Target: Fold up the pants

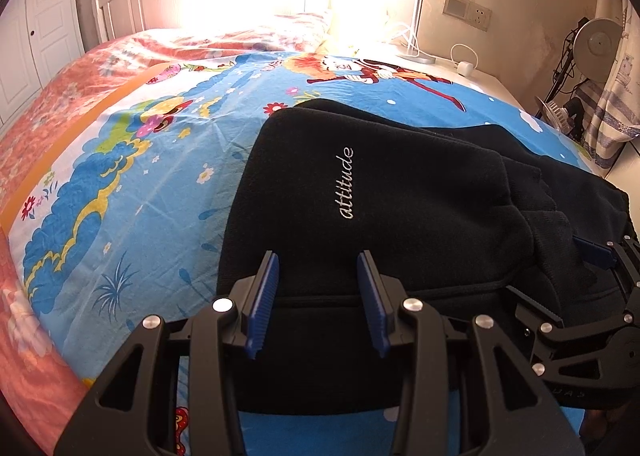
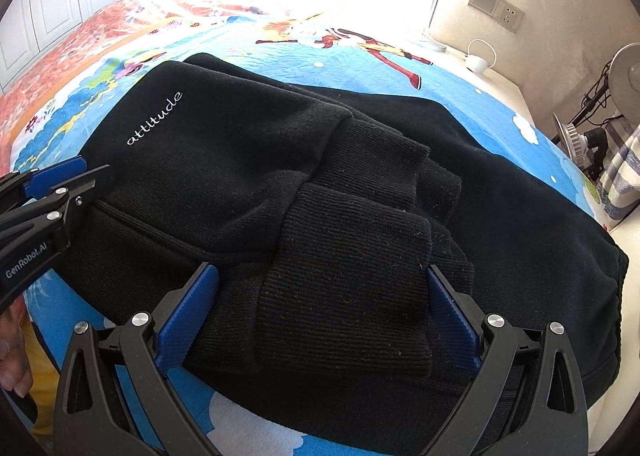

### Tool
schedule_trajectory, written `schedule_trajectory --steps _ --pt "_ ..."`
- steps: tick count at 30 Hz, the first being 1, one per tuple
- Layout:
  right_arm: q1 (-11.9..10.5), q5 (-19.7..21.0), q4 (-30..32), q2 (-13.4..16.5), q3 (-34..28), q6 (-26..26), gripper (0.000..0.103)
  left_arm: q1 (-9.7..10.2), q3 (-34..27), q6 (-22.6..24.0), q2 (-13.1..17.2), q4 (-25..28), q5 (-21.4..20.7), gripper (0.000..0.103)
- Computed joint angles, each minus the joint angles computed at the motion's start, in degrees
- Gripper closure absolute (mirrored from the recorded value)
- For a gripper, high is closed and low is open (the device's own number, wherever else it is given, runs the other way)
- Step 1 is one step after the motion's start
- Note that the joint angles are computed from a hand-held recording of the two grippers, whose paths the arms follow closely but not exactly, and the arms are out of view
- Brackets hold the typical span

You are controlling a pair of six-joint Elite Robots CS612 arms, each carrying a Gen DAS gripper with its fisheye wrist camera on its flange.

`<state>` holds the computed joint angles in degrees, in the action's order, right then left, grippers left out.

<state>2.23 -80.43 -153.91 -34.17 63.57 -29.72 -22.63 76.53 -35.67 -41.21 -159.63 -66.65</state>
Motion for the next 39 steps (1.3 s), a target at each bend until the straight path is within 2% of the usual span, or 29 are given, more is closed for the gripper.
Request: schedule_trajectory --steps 1,3,5,10,13,15,18,20,22,24,28,30,32,33,34,35,37,39 --pt "0.0 0.0 0.0 0.0 0.0 0.0 0.008 0.24 1.05 -1.22 -0.45 -2.79 -0.75 0.059" --pt "-0.01 0.03 0.04 0.0 -0.01 0.08 0.008 0.82 3.51 -4.93 -1.48 -8.08 -1.15 0.043" --pt "-0.02 0.15 0.24 0.01 -0.04 0.24 0.008 1.81 5.43 -6.5 -2.12 -11.73 -3.34 0.042" --pt "0.02 0.11 1.36 0.02 -0.39 0.26 0.008 4.9 9.09 -12.56 -1.75 -20.56 -18.01 0.042" --pt "-0.09 0.58 5.8 0.09 -2.16 0.25 0.007 5.66 9.6 -14.99 -0.67 -22.76 -23.27 0.039" --pt "-0.61 2.92 10.72 0.16 -4.27 1.16 0.008 6.06 9.74 -16.16 0.14 -25.52 -26.0 0.039" --pt "-2.4 10.4 14.93 0.64 -7.54 6.31 0.008 6.39 9.64 -16.4 0.78 -27.58 -27.46 0.039" --pt "-3.9 13.54 15.13 1.62 -10.36 13.58 0.012 6.6 9.56 -17.12 1.05 -28.62 -28.4 0.039" --pt "-5.28 14.28 16.58 3.13 -14.15 20.58 0.024 6.74 9.49 -17.13 1.29 -29.5 -28.91 0.037" --pt "-5.95 13.25 17.77 4.18 -16.93 22.3 0.025 6.72 9.37 -16.41 1.49 -30.16 -29.16 0.034" --pt "-5.43 13.61 19.65 4.09 -17.47 15.88 0.025 6.57 8.55 -14.19 1.94 -30.42 -29.42 0.023" --pt "-4.67 13.53 20.86 4.17 -17.3 12.95 0.025 6.44 8.27 -13.52 2.0 -29.95 -28.93 0.023" --pt "-3.86 13.69 22.69 4.35 -17.28 11.12 0.025 6.34 8.46 -13.9 1.79 -29.42 -28.24 0.03" --pt "-3.46 14.2 23.99 4.44 -17.55 10.16 0.025 6.39 8.68 -13.77 1.55 -28.66 -27.96 0.039" --pt "-2.98 15.0 25.52 4.49 -17.91 8.77 0.025 6.55 8.82 -13.81 1.53 -28.82 -28.63 0.042" --pt "-2.44 15.69 27.37 4.56 -18.46 6.97 0.024 6.76 8.98 -14.37 1.62 -29.64 -29.45 0.044" --pt "-1.19 17.02 32.86 5.08 -20.78 3.81 0.013 7.27 9.24 -16.53 2.03 -32.02 -31.32 0.045" --pt "0.04 17.79 38.08 6.26 -24.17 2.83 0.013 7.52 9.31 -18.8 2.43 -34.02 -31.82 0.043"
